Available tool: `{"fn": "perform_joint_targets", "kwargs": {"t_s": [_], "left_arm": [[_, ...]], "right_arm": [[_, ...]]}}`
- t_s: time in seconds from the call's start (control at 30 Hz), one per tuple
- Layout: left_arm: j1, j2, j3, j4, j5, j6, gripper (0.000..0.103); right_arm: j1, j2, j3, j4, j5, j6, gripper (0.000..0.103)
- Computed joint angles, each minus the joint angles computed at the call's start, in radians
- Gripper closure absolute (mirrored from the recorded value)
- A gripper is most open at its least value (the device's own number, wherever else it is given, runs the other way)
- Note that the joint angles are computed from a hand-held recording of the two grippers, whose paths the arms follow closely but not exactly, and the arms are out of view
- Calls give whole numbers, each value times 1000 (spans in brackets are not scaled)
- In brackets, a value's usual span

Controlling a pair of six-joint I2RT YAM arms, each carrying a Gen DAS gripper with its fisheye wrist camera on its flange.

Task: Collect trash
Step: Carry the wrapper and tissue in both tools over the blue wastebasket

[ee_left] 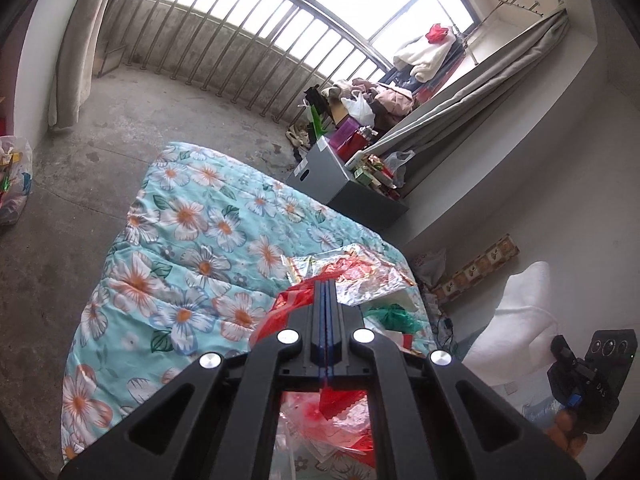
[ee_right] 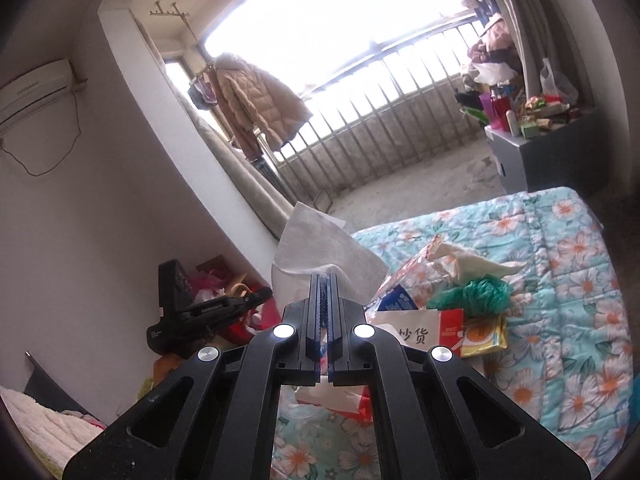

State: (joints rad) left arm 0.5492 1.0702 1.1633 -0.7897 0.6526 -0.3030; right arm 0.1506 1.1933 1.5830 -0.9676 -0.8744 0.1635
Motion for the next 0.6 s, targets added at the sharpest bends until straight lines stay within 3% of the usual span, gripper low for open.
{"fn": "perform_joint_targets", "kwargs": {"t_s": [0.37, 0.6], "left_arm": [[-95, -100, 77, 10, -23, -96, 103], [-363, -133, 131, 38, -188, -194, 103]], "right_arm": [[-228, -46, -15, -51, -136, -59, 102], [-491, -43, -4, -196, -269, -206, 102]]}}
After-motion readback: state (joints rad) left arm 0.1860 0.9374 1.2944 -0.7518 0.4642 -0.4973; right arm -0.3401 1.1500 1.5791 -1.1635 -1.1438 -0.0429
